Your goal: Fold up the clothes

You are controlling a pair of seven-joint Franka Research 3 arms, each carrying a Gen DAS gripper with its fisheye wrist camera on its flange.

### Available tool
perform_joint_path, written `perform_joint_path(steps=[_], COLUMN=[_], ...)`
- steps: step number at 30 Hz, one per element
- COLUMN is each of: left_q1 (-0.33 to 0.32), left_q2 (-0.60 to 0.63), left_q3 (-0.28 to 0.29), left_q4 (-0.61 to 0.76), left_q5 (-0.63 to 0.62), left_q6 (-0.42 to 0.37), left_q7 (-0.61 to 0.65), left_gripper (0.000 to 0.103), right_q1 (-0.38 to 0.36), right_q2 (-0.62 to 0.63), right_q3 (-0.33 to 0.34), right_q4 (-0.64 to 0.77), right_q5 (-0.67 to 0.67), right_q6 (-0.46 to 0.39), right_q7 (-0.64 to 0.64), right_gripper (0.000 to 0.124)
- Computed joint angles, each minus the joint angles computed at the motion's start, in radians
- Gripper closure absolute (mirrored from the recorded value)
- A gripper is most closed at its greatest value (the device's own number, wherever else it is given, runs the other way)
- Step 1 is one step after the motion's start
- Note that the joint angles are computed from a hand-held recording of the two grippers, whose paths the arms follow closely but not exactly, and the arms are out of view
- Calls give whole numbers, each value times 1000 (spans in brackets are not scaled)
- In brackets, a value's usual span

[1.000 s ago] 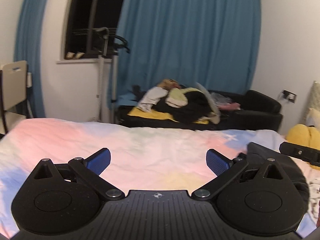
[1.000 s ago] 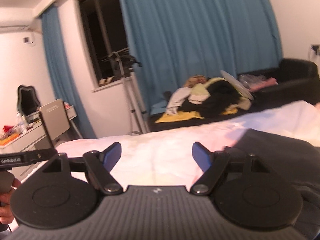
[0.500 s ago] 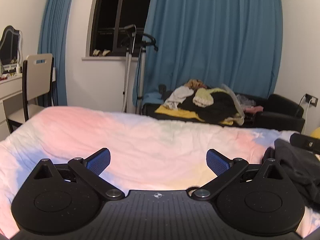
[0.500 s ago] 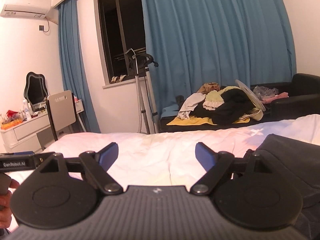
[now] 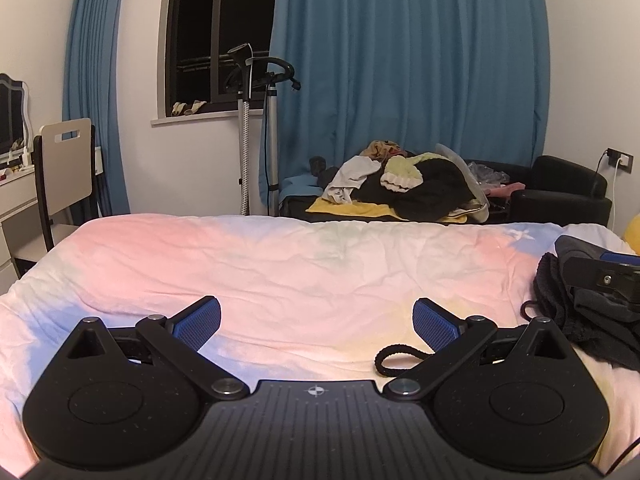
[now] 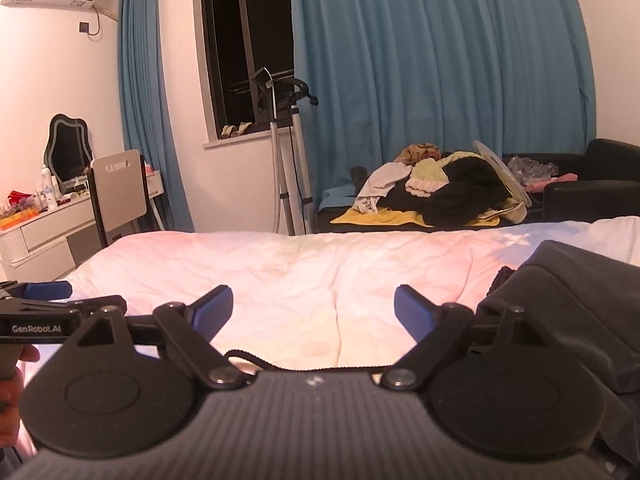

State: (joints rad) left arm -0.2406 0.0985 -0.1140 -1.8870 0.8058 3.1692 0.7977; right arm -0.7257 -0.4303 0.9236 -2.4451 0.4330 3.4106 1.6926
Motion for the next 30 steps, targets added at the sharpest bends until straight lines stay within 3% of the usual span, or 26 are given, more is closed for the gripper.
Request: perform_joint_path(steps=[3, 6, 15, 30], left_q1=[2, -14, -3, 23], left_q2=[-5, -10, -18, -20], left_q3=[-1, 23, 20, -13], left_q4=[-8, -6, 0, -7], left_q5=[-3, 67, 192, 149], left_q6=[5, 5, -1, -17], left_q7=[1, -64, -183, -149], left_gripper=[0, 0, 0, 0], right_q1=[-43, -68, -100, -103], right_q2=[-18, -33, -76, -95], right_q3=[41, 63, 74, 53], right_q4=[0, -5, -21, -30], right_q5=[-2, -13, -78, -150], right_q6=[-8, -7, -32, -42], right_q7=[7, 22, 104, 183], right_gripper=[21, 21, 21, 21])
